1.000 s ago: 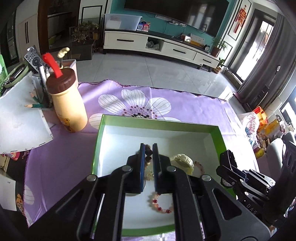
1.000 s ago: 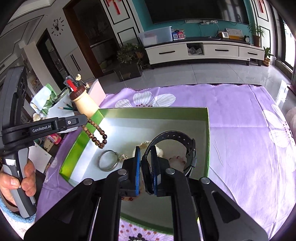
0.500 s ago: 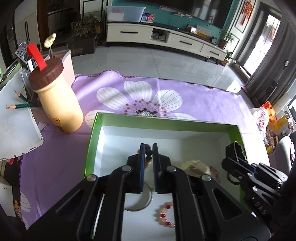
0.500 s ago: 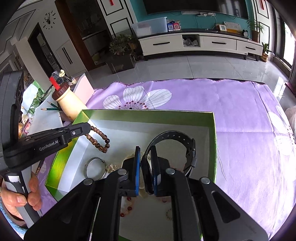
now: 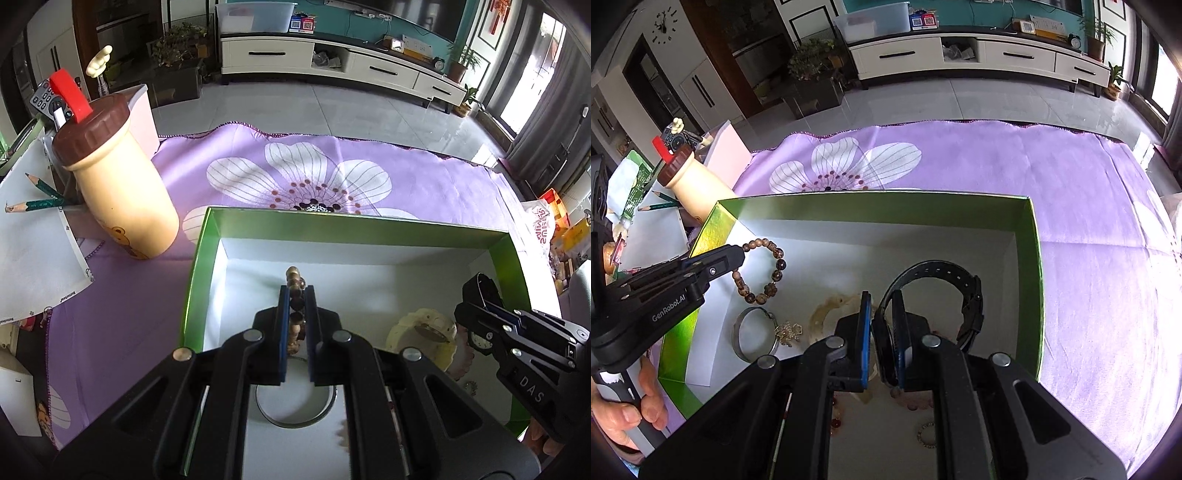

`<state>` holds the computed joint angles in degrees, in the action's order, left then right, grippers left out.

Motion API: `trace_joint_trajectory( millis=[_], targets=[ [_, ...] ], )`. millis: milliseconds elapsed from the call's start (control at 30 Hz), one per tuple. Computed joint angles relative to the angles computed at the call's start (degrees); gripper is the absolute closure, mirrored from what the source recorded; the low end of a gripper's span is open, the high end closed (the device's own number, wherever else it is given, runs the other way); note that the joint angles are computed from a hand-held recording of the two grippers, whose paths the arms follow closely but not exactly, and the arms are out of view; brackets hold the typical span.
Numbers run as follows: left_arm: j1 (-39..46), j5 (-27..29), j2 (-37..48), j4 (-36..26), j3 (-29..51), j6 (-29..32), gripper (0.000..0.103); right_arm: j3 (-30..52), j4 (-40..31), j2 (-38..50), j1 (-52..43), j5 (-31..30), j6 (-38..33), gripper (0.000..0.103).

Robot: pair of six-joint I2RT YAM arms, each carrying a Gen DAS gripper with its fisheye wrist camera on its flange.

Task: Organize jewelry
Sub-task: 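Carry the wooden bracelet with the left tool while the right tool carries the black watch into the box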

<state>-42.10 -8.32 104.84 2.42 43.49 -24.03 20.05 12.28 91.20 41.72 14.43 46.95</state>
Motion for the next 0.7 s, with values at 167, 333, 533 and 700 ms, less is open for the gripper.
trace_joint_trajectory(
  millis=[167,333,533,700],
  targets=[
    [0.02,-0.35,0.77,-0.29,0.53,0.10,0.096,1.20,-0.99,0.96,-0.89,-0.07,-0.43,0.092],
    [-0.28,-0.67,0.20,-0.22,0.16,0.04,0.085,1.53,-1.12,1.52,-0.90,0.73,0.08,0.085],
    [-1.68,-2.05,-2.83,0.73,-1.84,0.03,0.053,-0.16,-2.04,-2.82,0.44,3.36,0.65,0.077],
    [-3.87,-3.29,-7.05,-0.03,-3.93,0.13,0.052,-3.03,-5.00,-10.90,5.32,7.67,2.30,0.077]
  ],
)
